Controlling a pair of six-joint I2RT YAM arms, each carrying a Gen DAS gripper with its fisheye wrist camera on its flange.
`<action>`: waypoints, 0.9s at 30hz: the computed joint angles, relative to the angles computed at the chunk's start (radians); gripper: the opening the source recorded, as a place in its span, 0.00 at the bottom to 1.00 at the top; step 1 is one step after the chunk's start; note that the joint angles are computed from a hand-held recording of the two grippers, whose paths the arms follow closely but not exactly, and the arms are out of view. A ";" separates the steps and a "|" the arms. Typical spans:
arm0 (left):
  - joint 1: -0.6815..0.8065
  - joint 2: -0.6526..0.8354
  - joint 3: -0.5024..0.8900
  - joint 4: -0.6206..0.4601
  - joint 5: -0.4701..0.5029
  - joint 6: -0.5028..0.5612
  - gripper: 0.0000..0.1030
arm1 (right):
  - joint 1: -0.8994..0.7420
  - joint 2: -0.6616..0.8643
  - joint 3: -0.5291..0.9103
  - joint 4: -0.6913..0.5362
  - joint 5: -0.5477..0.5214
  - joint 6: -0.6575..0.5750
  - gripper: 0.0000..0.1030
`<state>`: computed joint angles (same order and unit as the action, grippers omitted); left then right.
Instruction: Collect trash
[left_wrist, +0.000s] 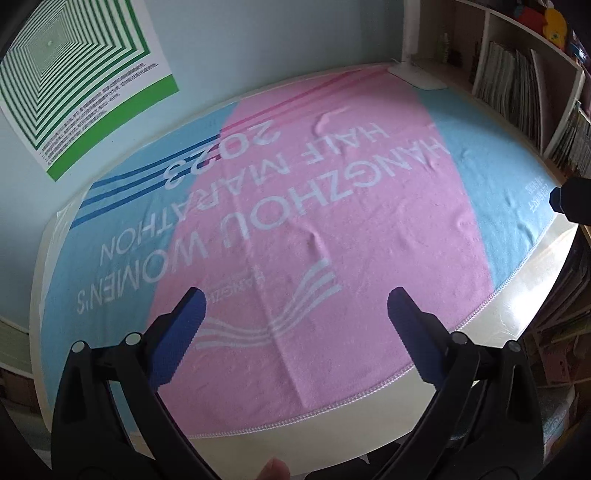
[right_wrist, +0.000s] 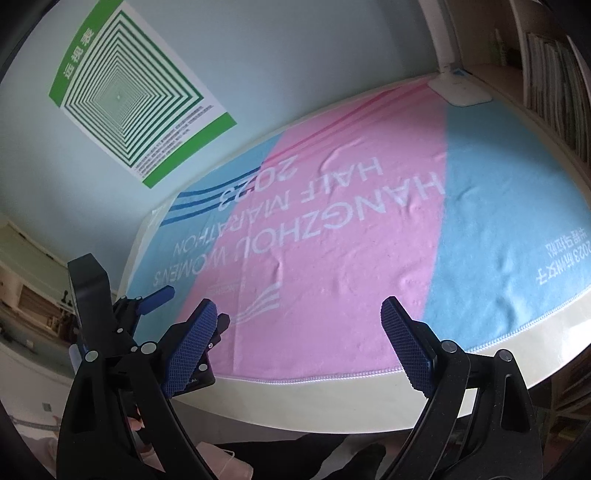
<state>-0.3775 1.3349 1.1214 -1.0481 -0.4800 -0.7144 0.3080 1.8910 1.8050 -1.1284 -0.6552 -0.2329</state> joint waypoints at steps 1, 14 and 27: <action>0.002 -0.006 -0.003 -0.007 -0.004 -0.011 0.94 | 0.010 0.007 0.011 -0.005 0.000 -0.002 0.87; 0.043 -0.090 -0.049 -0.040 -0.020 -0.058 0.94 | 0.082 0.045 0.065 -0.020 -0.006 -0.022 0.87; 0.040 -0.116 -0.062 -0.050 -0.013 -0.062 0.94 | 0.082 0.023 0.044 0.002 -0.017 -0.010 0.87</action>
